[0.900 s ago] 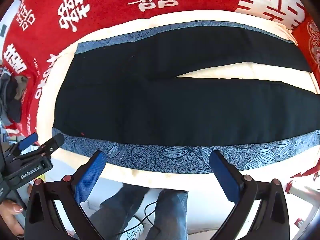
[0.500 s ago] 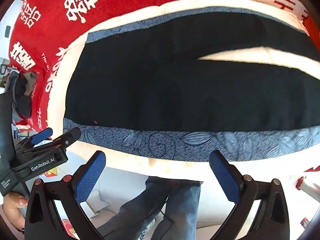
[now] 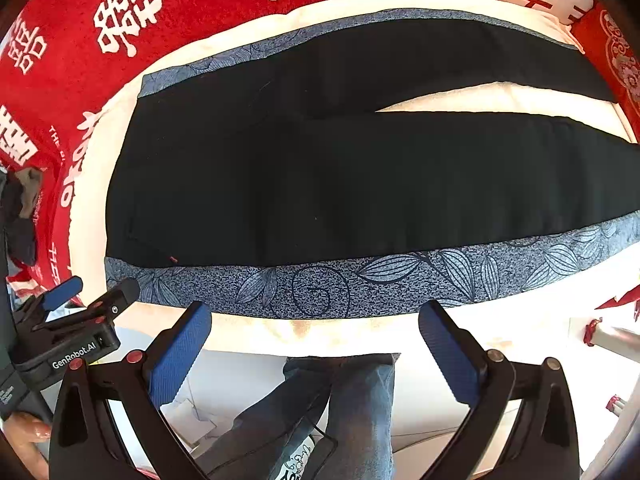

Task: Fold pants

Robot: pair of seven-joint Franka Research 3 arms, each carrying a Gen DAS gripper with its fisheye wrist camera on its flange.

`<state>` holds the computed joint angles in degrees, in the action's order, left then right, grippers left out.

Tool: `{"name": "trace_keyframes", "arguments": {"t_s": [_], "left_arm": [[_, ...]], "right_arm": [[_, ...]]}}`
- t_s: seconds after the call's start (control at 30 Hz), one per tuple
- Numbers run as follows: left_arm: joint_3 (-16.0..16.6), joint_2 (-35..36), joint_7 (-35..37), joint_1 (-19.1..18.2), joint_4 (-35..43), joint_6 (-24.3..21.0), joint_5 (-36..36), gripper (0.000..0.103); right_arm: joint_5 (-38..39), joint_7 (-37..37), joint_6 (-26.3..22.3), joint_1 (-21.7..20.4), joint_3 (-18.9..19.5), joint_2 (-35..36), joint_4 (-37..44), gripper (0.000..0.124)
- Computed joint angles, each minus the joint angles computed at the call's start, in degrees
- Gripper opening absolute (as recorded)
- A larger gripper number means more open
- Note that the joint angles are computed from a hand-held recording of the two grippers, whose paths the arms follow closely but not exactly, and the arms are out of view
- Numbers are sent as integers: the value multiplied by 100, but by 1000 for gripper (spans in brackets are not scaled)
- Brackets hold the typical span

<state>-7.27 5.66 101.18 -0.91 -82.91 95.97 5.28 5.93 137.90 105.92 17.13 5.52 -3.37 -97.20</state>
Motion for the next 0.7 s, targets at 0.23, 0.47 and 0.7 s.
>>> {"name": "trace_keyframes", "arguments": {"t_s": [0.23, 0.47, 0.7], "left_arm": [[4, 87, 13, 20, 125, -173, -49, 103], [-3, 139, 19, 28, 180, -225, -46, 103], [-2, 205, 26, 43, 255, -281, -79, 103]], "right_arm": [[-60, 96, -88, 42, 9, 127, 162, 103], [-93, 136, -126, 77, 1, 204, 240, 103], [-141, 165, -153, 100, -5, 251, 285, 103]]}}
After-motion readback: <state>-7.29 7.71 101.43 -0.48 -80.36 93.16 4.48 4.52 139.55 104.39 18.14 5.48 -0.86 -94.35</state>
